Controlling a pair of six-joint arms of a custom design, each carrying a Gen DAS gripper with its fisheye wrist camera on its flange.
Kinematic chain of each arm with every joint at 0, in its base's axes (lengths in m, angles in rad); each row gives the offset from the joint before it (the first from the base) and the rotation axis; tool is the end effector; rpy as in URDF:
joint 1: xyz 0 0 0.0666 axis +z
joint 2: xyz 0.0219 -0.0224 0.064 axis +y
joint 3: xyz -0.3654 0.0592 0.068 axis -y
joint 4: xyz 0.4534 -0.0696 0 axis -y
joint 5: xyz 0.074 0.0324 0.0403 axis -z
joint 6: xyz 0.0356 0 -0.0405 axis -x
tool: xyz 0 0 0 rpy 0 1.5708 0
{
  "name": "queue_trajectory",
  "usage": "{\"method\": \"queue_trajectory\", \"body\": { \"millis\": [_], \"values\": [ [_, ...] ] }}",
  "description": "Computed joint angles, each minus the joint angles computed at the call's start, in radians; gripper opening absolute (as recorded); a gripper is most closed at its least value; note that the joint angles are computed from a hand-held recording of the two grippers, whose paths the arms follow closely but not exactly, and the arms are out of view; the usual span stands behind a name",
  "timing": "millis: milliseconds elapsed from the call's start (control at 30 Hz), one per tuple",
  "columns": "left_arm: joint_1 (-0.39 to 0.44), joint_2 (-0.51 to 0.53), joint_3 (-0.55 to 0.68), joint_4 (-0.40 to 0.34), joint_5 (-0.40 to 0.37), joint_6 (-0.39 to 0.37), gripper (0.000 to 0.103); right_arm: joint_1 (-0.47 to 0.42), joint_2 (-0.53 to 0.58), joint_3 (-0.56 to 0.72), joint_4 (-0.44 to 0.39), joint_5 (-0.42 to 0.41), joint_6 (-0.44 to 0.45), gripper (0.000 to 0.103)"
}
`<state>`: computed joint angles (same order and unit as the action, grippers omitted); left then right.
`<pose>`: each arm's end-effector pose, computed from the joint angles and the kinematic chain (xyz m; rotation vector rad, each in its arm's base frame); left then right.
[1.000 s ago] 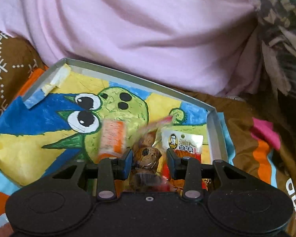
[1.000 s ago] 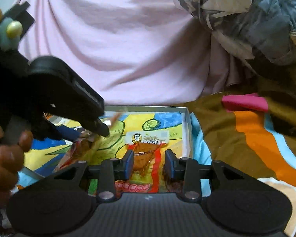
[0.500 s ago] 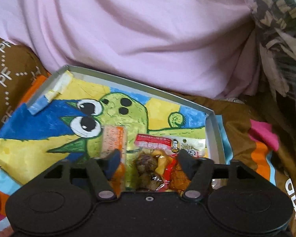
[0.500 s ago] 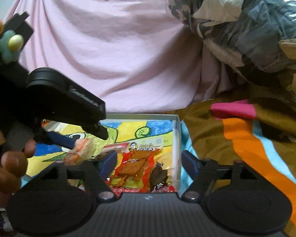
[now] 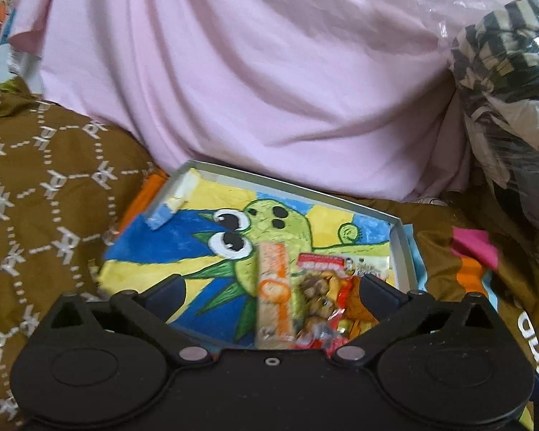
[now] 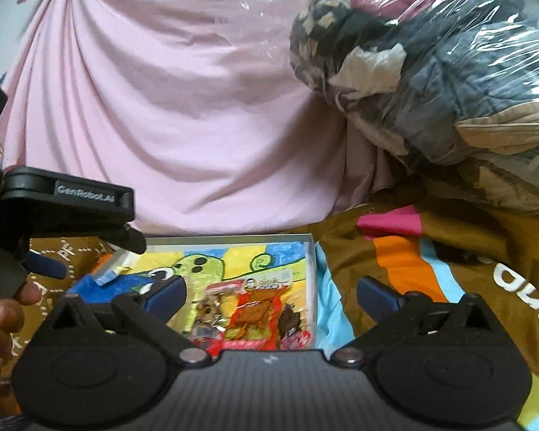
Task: Organize snacks
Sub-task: 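Lift both tools from the tray back over the remaining snacks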
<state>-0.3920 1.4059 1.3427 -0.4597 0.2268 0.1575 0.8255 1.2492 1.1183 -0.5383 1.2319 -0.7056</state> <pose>0.5287 -0.2277 0.4191 0.3875 2.0944 -0.5662 0.3557 0.3353 0.3862 0.4772 1.7233 -0.2959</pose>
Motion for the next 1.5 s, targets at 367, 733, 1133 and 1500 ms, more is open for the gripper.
{"method": "queue_trajectory", "body": {
  "millis": [367,733,1133,1500],
  "values": [
    [0.103,-0.176,-0.156,-0.070,0.051,-0.111,0.102,0.150,0.032,0.062,-0.264,0.071,-0.273,0.103],
    [0.239,-0.263,-0.255,-0.160,0.104,-0.281,0.102,0.239,0.109,0.127,-0.304,-0.027,-0.284,0.103],
    [0.317,-0.249,-0.317,-0.194,0.120,-0.404,0.102,0.283,0.204,0.199,-0.332,-0.200,-0.233,0.103],
    [0.318,-0.229,-0.349,-0.169,0.107,-0.489,0.102,0.262,0.278,0.268,-0.511,-0.321,-0.335,0.103]
  ]
}}
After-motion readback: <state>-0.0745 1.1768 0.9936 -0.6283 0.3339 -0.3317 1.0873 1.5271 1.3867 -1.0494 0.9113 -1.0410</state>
